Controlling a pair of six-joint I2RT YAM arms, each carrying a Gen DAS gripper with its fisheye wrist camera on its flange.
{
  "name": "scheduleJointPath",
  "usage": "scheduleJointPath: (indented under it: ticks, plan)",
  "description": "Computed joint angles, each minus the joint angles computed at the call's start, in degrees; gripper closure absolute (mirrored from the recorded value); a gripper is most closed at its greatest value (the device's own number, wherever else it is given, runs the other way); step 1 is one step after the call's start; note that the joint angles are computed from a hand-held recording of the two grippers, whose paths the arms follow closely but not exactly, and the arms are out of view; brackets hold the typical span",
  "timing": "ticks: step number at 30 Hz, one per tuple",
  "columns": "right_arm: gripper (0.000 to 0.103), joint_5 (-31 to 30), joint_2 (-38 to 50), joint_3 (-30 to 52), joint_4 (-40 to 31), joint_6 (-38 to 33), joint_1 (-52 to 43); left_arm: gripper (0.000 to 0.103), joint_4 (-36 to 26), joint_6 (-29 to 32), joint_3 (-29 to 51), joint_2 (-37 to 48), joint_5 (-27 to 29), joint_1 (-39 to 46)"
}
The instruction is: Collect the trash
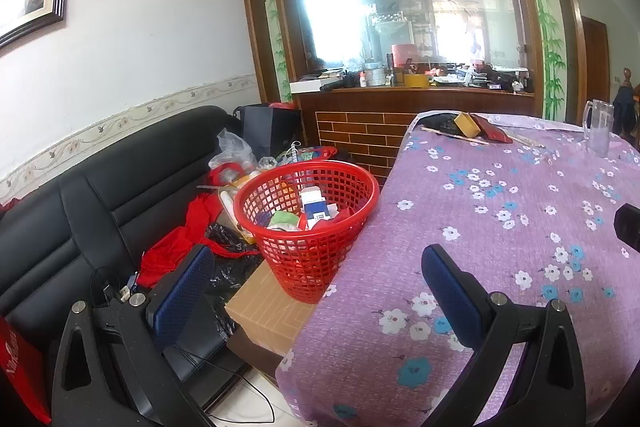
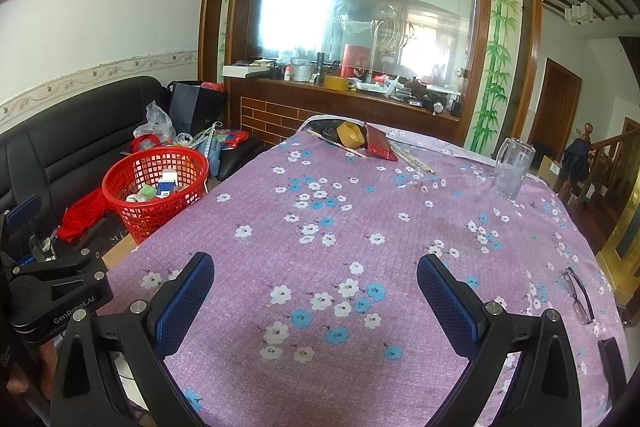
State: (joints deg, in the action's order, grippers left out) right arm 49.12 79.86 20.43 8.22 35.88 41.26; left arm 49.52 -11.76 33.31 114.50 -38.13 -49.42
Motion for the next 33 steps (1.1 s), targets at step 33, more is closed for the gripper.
scheduleJointPath:
  ticks: [33]
  plan:
    - [0.000, -41.0, 25.5, 0.9, 18.9, -24.0, -75.5, 0.000, -80.8, -1.9, 104.8, 51.9, 27.4, -12.7]
